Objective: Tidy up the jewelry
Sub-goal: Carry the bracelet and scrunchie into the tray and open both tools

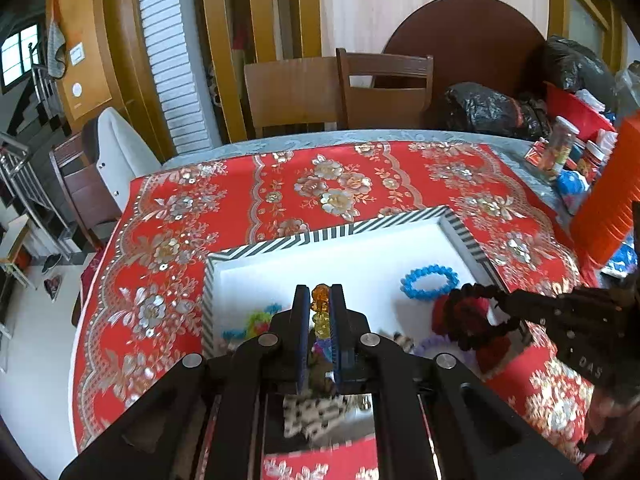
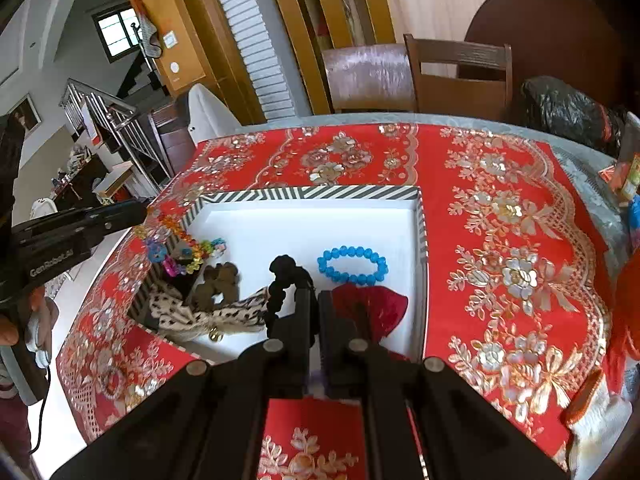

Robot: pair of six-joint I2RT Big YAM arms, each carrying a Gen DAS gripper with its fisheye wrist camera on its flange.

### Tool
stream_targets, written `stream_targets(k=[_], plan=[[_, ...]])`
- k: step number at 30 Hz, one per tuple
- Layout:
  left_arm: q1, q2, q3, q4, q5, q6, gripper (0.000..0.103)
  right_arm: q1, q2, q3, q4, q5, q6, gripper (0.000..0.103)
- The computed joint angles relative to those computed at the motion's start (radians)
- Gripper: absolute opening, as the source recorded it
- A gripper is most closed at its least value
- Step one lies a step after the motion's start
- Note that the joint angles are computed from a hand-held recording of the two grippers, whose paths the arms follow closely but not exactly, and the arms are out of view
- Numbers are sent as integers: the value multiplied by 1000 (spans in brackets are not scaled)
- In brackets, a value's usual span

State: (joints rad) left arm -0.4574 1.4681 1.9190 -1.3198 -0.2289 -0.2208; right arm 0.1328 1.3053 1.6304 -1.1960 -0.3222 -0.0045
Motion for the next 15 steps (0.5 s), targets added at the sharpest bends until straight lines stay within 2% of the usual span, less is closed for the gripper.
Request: stream_targets(k=[15], plan=[[37, 133, 50, 22, 9, -14, 5, 53, 129, 64, 14, 35, 71, 4]])
